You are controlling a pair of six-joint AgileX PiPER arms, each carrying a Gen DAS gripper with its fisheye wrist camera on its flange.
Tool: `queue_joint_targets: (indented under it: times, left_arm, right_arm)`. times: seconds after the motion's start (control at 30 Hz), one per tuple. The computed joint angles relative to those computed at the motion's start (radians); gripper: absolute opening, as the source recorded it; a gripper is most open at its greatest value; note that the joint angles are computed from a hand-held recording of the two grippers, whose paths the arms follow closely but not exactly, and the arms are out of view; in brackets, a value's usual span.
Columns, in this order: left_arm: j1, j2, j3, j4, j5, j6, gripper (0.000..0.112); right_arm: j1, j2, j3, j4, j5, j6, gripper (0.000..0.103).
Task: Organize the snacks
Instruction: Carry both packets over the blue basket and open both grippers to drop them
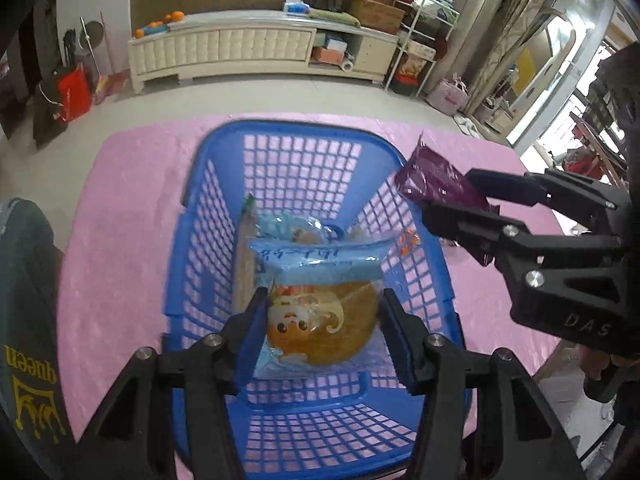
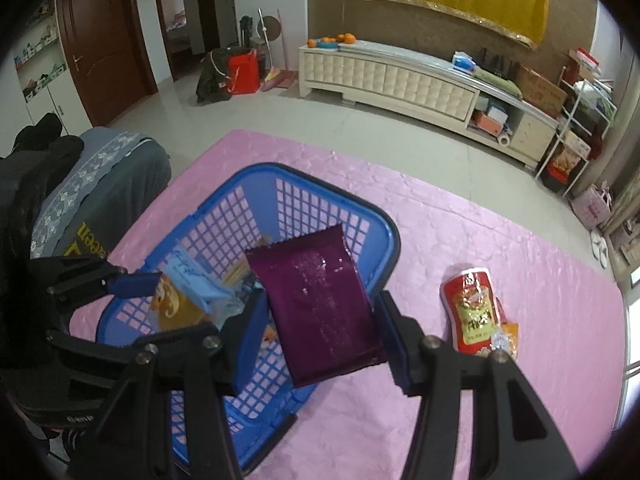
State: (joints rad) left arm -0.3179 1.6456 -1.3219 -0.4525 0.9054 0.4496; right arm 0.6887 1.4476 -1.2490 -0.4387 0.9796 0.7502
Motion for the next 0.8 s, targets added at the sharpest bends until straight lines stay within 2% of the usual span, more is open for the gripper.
queue_joint_targets:
  times: [0.07, 0.13, 0.17, 0.23, 0.53, 0.7, 0.8]
  left_arm:
    - [0.010, -0.002, 0.007, -0.032, 0.036, 0.010, 0.055]
    - [0.012, -0.021, 0.020, -0.042, 0.053, 0.020, 0.066]
    - [0.009, -0.040, 0.033, -0.026, 0.046, 0.016, 0.067]
    - [0.000, -0.083, 0.052, 0.027, 0.025, -0.018, 0.067]
    - [0.063, -0.183, 0.031, 0.049, 0.033, -0.038, 0.068]
    - [0.086, -0.188, 0.037, 0.067, -0.001, -0.024, 0.068]
    - [0.097, -0.197, 0.083, 0.089, -0.085, -0.024, 0.068]
  right_arm:
    - [0.007, -0.014, -0.002, 0.000, 0.012, 0.007, 0.059]
    - [0.014, -0.027, -0.004, -0.006, 0.020, 0.009, 0.059]
    - [0.018, -0.031, -0.007, -0.011, 0.027, 0.009, 0.059]
    - [0.028, -0.040, -0.016, -0.017, 0.043, 0.019, 0.059]
    - [0.078, -0.034, -0.072, -0.027, 0.081, 0.029, 0.059]
    - [0.061, 0.014, -0.096, -0.013, 0.068, -0.002, 0.059]
    - [0.035, 0.052, -0.100, -0.003, 0.043, -0.013, 0.059]
